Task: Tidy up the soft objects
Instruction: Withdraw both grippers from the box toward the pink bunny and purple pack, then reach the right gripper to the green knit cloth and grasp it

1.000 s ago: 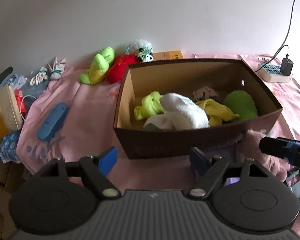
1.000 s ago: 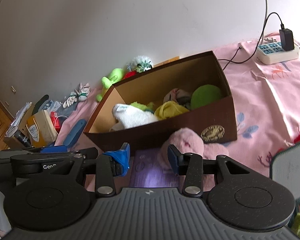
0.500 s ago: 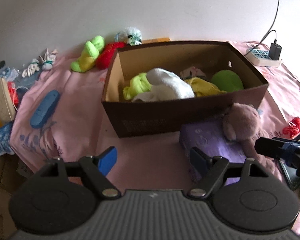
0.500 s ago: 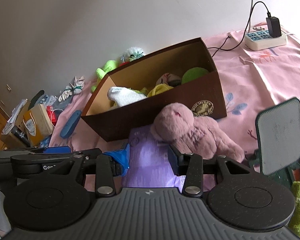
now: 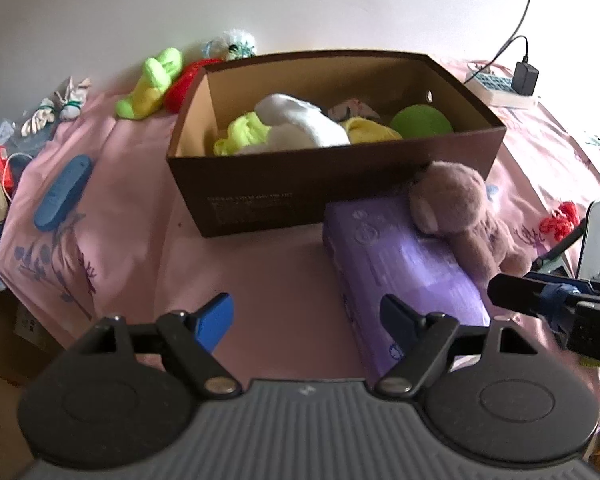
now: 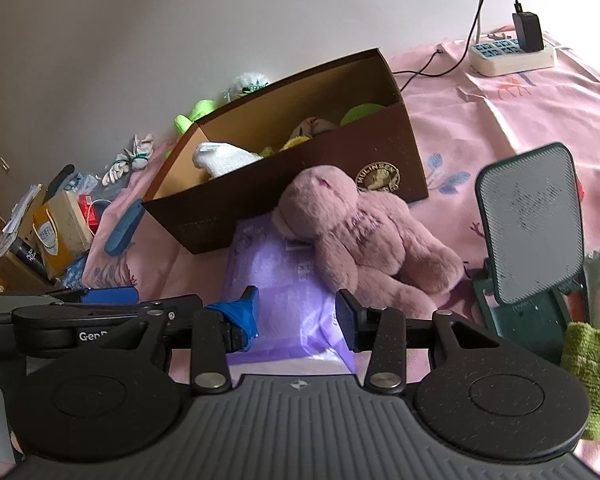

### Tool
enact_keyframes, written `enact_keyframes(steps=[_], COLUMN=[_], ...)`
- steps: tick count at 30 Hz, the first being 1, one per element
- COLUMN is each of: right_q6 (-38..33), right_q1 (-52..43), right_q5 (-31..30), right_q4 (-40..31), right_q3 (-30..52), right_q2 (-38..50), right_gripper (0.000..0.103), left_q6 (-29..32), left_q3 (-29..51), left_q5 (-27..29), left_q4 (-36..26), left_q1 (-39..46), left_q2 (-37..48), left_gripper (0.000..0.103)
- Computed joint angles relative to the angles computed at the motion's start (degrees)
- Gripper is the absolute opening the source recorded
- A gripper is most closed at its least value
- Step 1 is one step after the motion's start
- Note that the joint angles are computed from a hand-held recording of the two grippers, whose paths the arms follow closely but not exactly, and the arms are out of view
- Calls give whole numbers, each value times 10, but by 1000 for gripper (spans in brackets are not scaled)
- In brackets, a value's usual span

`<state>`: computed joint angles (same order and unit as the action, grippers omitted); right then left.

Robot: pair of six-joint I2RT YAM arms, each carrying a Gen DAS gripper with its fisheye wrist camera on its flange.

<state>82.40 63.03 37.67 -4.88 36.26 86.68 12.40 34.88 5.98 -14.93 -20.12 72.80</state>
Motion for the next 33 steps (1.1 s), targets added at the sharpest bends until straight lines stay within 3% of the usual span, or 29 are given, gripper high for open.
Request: enact_keyframes(steps=[33], right_q6=[97], right_q1=[12], right_q5=[-1], right_q4=[-46], right_q3=[-39], right_q2=[-16], right_gripper=[26], left_q6=[12], left_q3=[26], left_q5=[3], left_q4=[-13], left_q1=[-8], left_q2=[61], left_gripper=[82])
